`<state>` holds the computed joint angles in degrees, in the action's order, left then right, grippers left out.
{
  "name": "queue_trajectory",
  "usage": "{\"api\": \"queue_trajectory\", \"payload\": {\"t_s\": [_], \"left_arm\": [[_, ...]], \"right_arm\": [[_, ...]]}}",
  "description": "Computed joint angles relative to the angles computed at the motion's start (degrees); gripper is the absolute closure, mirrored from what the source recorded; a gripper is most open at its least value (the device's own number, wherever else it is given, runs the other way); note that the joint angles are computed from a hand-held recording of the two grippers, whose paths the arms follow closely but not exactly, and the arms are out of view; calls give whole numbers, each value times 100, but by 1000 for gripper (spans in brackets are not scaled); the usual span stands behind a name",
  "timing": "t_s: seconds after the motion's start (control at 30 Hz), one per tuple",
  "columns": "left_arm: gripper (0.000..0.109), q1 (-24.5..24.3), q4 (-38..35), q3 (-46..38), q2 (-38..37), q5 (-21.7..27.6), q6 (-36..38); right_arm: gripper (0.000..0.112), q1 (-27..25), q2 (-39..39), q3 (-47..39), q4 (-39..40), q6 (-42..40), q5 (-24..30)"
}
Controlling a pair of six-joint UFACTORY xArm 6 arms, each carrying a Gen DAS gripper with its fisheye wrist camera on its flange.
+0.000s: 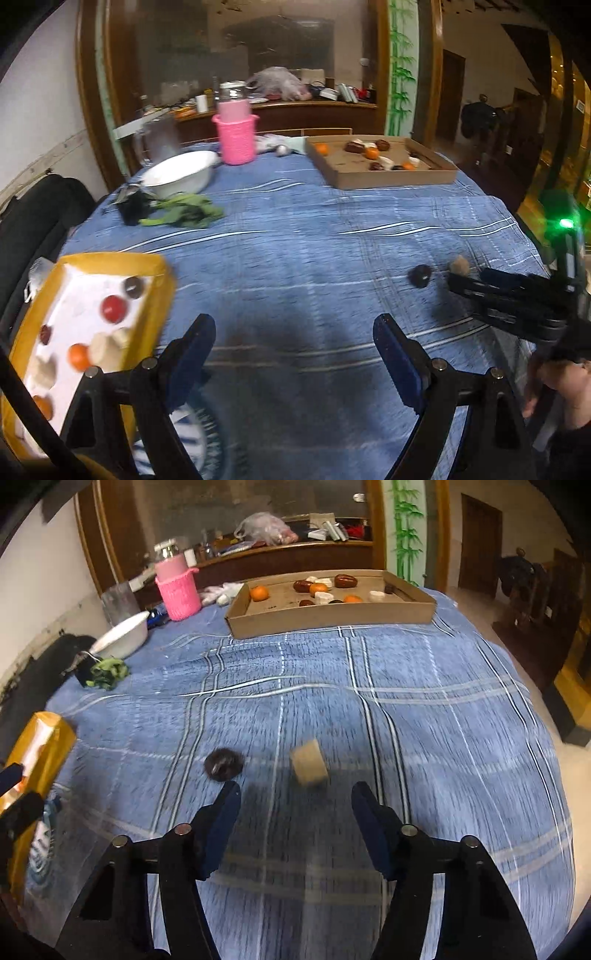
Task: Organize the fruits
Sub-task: 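Grasp a dark chestnut with left tool while right tool grasps a beige cube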
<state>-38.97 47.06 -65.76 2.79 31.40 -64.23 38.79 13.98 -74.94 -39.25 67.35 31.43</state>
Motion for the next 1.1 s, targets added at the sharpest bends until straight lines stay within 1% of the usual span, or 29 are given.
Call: {"api": "queue_trajectory", "payload": {"t_s": [0.03,0.07,0.1,0.17,0.2,0.23,0.3,0.33,0.37,0.4,0.5,0.53,0.57,0.6,0.67,0.83,0.93,1.0,1.1], "left_arm": [[19,-6,-52,-122,136,-77,67],[19,-14,-74,-235,254,-119,111],[19,-54,-37,-297,329,-128,71],[19,-103,-101,-585,620,-247,155],[20,-122,-169,-731,779,-344,243],[22,-153,-338,-941,986,-436,457],[29,-220,-653,-1312,1330,-462,805],[36,-261,-870,-1536,1537,-464,1022],[46,-301,-1128,-1764,1752,-471,1276],[52,-342,-1272,-1971,1935,-424,1420],[77,-431,-1878,-2659,2517,-187,2021],[85,-472,-1818,-2872,2661,88,2019],[86,-484,-1576,-2901,2677,122,1832],[87,-459,-1574,-2792,2624,-4,1764],[87,-437,-1696,-2627,2486,-34,1795],[87,-456,-1247,-1948,1912,83,1262],[87,-419,-1178,-1375,1487,-60,1070],[87,-352,-1107,-883,1122,-278,912],[87,-170,-1207,-58,523,-892,898]], "right_arm": [[64,-37,96,-96,58,-109,9],[81,-73,173,-173,129,-207,7],[94,-110,233,-231,260,-326,33],[94,-190,151,-75,367,-368,-165],[94,-216,43,65,281,-267,-214],[94,-232,-63,198,192,-143,-243],[94,-311,-384,603,-67,267,-401],[94,-358,-550,801,-215,482,-451],[94,-406,-688,959,-306,633,-487],[94,-454,-817,1105,-391,778,-522],[94,-556,-1121,1420,-584,1076,-599],[94,-573,-1194,1496,-608,1112,-626],[94,-571,-1205,1508,-605,1110,-632],[94,-570,-1240,1552,-594,1100,-665],[94,-550,-1244,1562,-585,1102,-698],[94,-371,-1296,1572,-622,1292,-732],[94,-160,-1356,1619,-775,1578,-743],[94,0,-1416,1655,-920,1834,-720],[94,245,-1508,1722,-1170,2249,-654]]}}
